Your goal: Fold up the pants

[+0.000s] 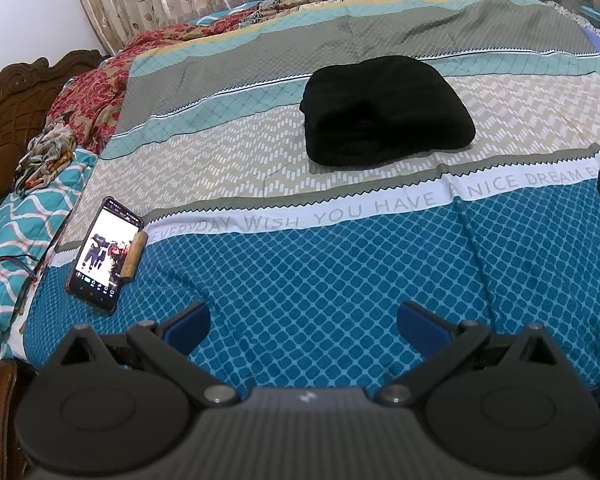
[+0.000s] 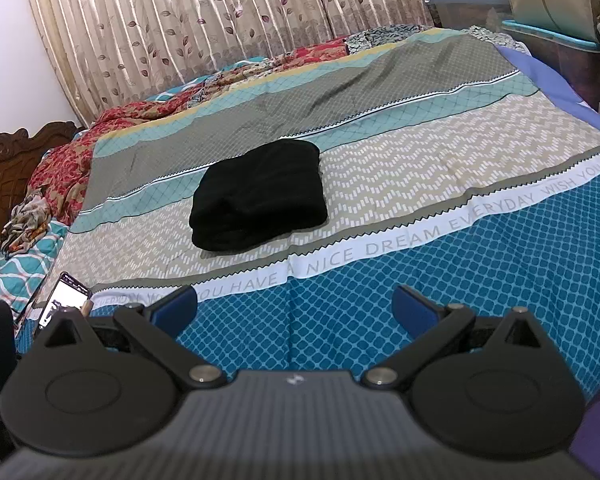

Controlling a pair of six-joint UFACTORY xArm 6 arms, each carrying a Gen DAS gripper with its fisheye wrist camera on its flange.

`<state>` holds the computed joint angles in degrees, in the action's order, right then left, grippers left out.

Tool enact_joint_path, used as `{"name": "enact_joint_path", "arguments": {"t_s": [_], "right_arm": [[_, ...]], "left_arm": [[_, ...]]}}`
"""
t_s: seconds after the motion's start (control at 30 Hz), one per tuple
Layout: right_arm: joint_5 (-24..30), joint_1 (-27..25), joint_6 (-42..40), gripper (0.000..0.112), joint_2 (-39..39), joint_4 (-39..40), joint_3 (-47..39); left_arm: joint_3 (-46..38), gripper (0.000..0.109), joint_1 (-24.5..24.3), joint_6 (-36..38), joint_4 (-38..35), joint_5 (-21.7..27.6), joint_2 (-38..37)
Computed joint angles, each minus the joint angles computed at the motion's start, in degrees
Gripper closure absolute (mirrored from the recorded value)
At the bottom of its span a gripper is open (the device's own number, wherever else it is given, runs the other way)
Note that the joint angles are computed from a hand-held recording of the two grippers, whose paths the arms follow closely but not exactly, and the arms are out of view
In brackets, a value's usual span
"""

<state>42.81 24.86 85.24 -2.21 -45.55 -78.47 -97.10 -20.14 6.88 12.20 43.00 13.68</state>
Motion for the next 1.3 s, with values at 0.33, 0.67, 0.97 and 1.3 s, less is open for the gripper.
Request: {"name": "enact_joint_path", "arguments": {"t_s": [0.33,0.67,0.97,1.3], "right_arm": [[0.02,-0.02,-0.03,0.009,0.14,0.11,-0.13],[-0.05,-0.09,-0.04,0.009,0.12,0.46,0.0],[-0.33,-0.15,0.51,0.009,-0.08,0.24,0.55],[-0.33,-0.19,0.83,0.009,-0.11,0.54,0.68]], "left_arm": [[-0.68,0.006,-0.26,-0.77,0.79,0.87,0.57],[-1.28,0.006,-0.26,-1.25,1.11,1.86,1.06],[-1.4,0.006,-0.59,-1.7,1.34,2.77,1.13],[-1.16,0.006,-0.76,-1.35,1.28,3.23,0.92]]}}
